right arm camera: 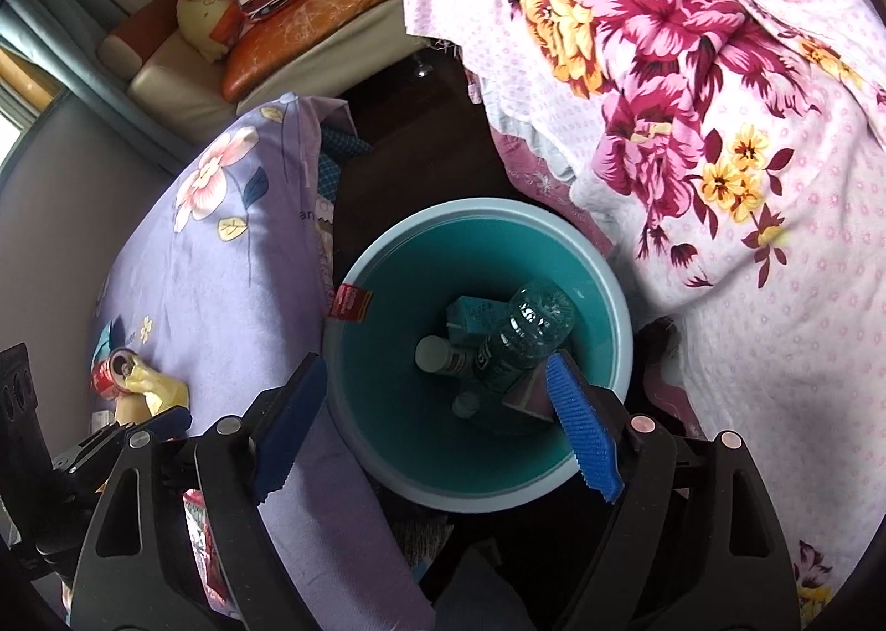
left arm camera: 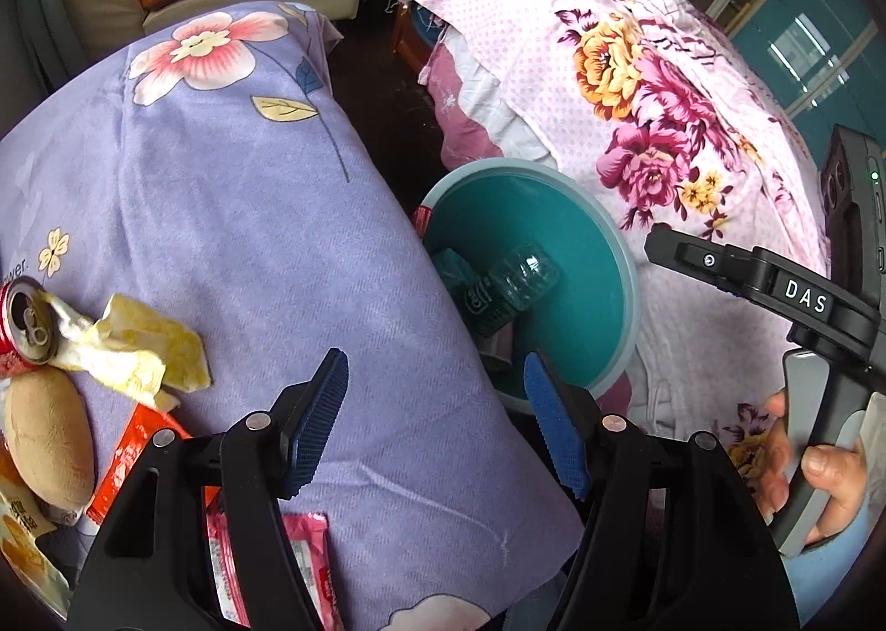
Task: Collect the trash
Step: 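Grasp the orange snack bag with the left tool while the right tool grasps the pink snack bag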
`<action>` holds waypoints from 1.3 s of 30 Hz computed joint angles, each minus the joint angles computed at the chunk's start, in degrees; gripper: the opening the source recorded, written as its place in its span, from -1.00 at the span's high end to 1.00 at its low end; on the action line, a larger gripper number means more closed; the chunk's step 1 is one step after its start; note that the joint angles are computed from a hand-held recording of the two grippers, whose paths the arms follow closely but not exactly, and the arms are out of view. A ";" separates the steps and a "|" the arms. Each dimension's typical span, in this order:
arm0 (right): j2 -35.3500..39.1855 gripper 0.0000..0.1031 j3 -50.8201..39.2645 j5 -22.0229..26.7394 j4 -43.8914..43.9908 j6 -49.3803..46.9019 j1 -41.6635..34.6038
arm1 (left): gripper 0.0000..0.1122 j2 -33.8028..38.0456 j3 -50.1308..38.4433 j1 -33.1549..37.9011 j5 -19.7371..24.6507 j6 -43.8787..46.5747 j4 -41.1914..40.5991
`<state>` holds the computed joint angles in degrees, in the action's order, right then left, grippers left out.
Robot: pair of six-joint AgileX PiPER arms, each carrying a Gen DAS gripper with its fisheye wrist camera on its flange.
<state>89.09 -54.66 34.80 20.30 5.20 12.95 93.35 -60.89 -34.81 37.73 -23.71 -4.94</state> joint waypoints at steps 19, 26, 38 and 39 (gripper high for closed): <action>-0.92 -0.52 -4.09 4.63 -13.10 20.81 21.98 | -0.62 -25.88 23.76 17.28 -1.65 9.33 -5.88; 5.48 -0.53 -9.58 6.81 -12.04 23.92 31.34 | -0.64 -32.50 28.01 31.57 2.70 22.69 -11.38; 15.63 -0.62 -17.18 10.25 -10.64 27.27 42.05 | -0.64 -41.28 31.32 69.90 14.32 56.95 -22.57; 16.12 -0.62 -17.65 10.40 -11.18 28.06 42.74 | -0.64 -41.25 31.55 73.98 15.10 60.57 -23.56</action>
